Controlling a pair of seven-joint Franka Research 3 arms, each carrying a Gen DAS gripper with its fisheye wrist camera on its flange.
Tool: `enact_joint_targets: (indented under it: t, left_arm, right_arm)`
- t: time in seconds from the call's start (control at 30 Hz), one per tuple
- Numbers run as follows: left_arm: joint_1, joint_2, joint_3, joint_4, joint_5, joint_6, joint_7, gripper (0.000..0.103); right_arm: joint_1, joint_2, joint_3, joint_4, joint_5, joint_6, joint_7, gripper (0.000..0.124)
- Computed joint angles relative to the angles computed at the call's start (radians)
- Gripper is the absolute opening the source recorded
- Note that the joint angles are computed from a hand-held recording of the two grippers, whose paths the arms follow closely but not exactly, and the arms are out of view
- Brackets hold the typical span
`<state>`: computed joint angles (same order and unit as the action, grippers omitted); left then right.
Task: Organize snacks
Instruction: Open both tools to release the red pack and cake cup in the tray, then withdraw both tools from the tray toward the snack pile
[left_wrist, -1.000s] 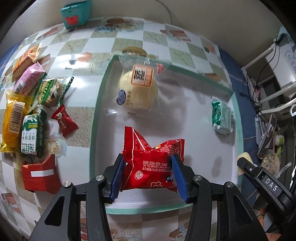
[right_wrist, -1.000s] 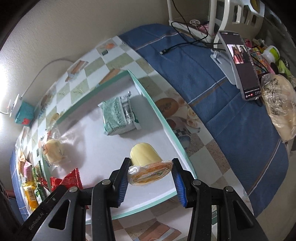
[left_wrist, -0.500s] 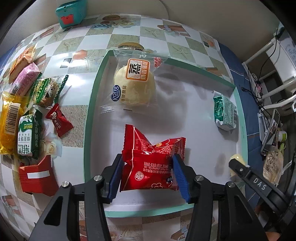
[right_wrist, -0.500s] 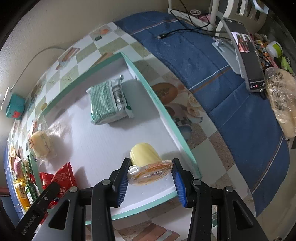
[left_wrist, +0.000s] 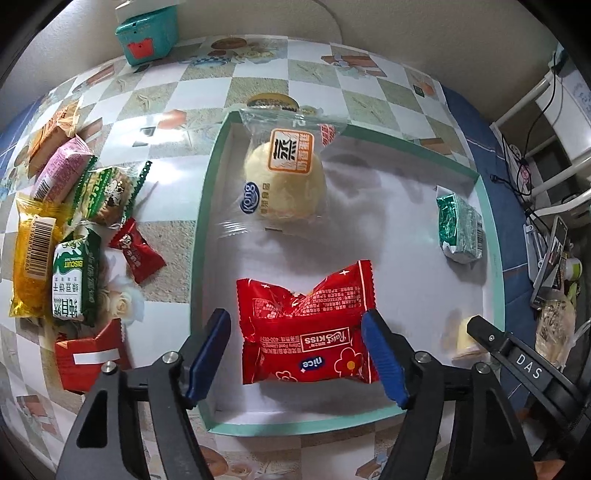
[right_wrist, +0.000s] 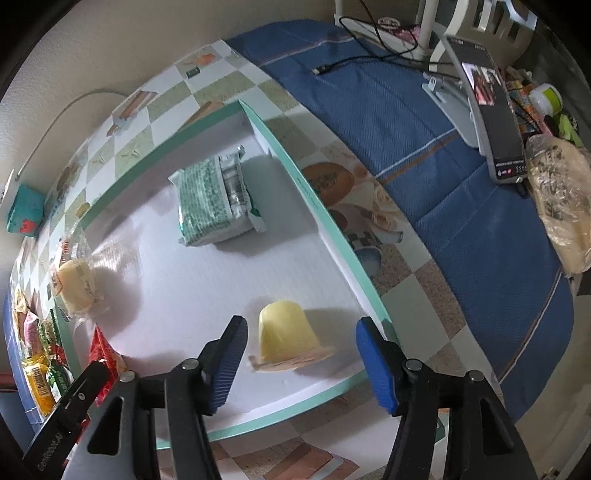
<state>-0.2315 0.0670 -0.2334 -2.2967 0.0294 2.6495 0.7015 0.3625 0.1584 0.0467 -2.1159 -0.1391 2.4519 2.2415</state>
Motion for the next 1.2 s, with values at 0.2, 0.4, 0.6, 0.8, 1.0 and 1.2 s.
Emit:
enact_joint_targets:
  t: [0.2,0.4,0.6,0.8,1.0,1.2]
  left_arm:
    - [0.000,-0.035,0.012,-0.015,0.096,0.007,-0.069,0.092]
    - [0.006,-0.058,0.019,-0.020,0.198,-0.008,-0.157,0.096]
    - [0.017,-0.076,0.022,-0.035,0.248,-0.027,-0.227,0.096]
    - [0.021,-0.085,0.020,-0.039,0.278,-0.060,-0.253,0.096]
    - [0.028,-0.110,0.022,-0.064,0.311,-0.053,-0.281,0.096]
    - [0.044,-0.148,0.023,-0.089,0.353,-0.069,-0.327,0.096]
  right_arm:
    - [0.007,-0.015,0.003,0.000,-0.028,0.004,0.006,0.079]
    - [0.015,-0.028,0.007,-0.011,-0.071,0.025,0.032,0.100]
    - [0.029,-0.013,0.019,0.003,-0.078,0.030,0.012,0.103]
    - [0.045,-0.027,0.022,-0.008,-0.101,0.025,0.015,0.103]
    - [0.045,-0.028,0.035,-0.007,-0.057,0.027,-0.024,0.103]
    - [0.069,-0.023,0.035,0.010,-0.111,-0.009,-0.009,0.103]
